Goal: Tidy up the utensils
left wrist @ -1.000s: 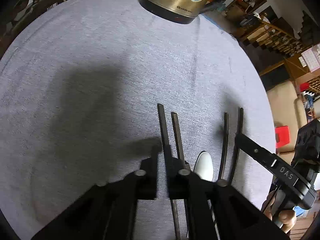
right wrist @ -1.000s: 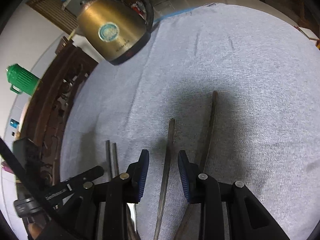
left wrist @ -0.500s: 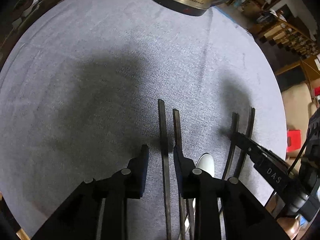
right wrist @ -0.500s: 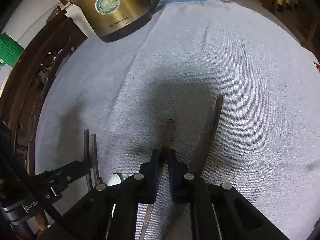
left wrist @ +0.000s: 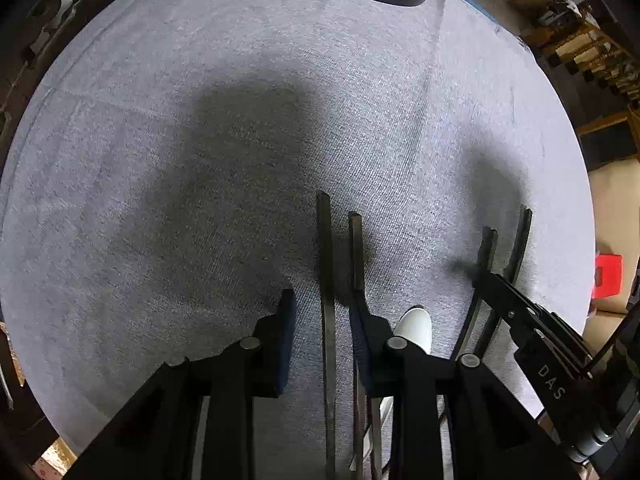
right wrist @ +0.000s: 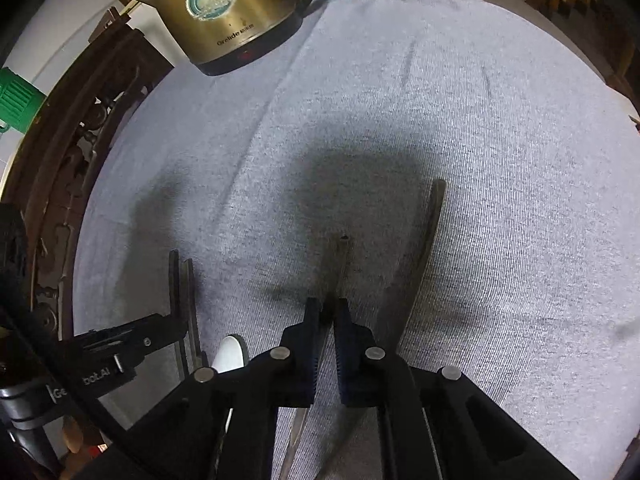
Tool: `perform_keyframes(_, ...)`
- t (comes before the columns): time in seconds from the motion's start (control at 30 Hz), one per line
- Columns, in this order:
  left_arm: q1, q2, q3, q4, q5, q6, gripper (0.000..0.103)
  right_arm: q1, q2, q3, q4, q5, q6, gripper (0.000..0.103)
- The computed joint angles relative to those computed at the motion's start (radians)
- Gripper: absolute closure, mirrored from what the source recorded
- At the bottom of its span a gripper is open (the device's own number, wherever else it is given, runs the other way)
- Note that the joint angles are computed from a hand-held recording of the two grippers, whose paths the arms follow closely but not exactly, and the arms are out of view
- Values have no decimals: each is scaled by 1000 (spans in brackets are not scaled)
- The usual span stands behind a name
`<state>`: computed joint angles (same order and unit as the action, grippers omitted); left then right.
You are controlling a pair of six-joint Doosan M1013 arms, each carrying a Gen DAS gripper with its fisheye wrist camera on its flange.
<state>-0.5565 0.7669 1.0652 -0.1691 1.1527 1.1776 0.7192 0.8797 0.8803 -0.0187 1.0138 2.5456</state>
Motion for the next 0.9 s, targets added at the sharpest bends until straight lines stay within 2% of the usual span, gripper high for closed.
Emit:
perform_keyframes(0.03,1,-2,1,6,0,3,90,0,-5,10,3,-10,1,95)
perform_keyframes(0.13,-2,-1,-1,-2,-8,28,95,1,-28,54,10,-51,12,96)
perform_keyframes(0.3,-9,-17,31,11,-46,65,97,10,-58,109,-10,-91,41,96)
perform_keyframes(0.4,-16,-40,68,33,-67,67,97,18,-88,153,-41,-144,64,96)
perform_keyframes(0.5,-20,-73,111,43,-118,69,97,31,-116,184,-103,-174,109,96)
perform_keyframes(0.73,-19,-202,266,46,-317,127,97,63,-185,262,-270,-254,232,96)
perform_keyframes(0.9,-17,-299,382,35,-488,183,97,95,-231,317,-467,-298,391,96)
